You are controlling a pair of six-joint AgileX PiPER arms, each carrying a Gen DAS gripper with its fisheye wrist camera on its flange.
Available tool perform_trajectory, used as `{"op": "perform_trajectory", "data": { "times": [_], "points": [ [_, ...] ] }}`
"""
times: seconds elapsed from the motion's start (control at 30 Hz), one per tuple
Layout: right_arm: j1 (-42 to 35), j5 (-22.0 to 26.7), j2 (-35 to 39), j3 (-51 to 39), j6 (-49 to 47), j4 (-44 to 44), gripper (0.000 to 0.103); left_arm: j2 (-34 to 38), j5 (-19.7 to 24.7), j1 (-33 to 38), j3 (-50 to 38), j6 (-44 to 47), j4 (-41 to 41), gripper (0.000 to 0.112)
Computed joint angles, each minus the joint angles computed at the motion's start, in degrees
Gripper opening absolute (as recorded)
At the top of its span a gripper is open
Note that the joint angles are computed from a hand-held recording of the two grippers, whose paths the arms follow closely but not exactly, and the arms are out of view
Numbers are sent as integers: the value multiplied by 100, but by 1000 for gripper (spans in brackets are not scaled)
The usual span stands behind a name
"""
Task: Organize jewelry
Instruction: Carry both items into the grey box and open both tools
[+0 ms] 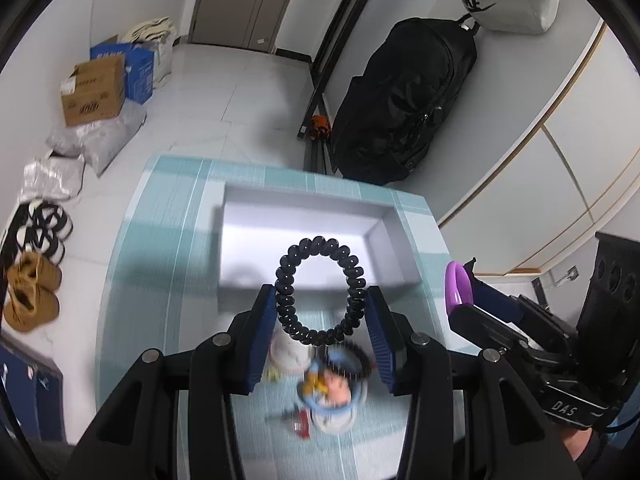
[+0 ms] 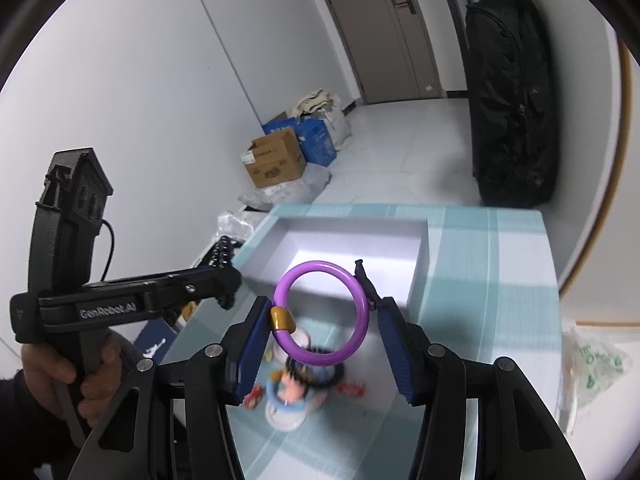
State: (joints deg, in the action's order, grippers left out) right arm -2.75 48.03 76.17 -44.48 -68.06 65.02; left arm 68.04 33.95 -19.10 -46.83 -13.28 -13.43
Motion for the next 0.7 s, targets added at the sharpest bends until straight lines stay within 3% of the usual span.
{"op": "perform_trajectory", "data": {
  "times": [0.13,0.3,0.7],
  "points": [
    [6,151,609,-556,61,96,53,540,-65,110,-343,312,-150,39],
    [251,-56,1181,-1095,113,-31,53,1042,-50,444,-493,1067,-856,39],
    [496,-55,2111,-1815,126,-148,53,1815,294,1036,-855,2589,-2244,39]
  ]
}}
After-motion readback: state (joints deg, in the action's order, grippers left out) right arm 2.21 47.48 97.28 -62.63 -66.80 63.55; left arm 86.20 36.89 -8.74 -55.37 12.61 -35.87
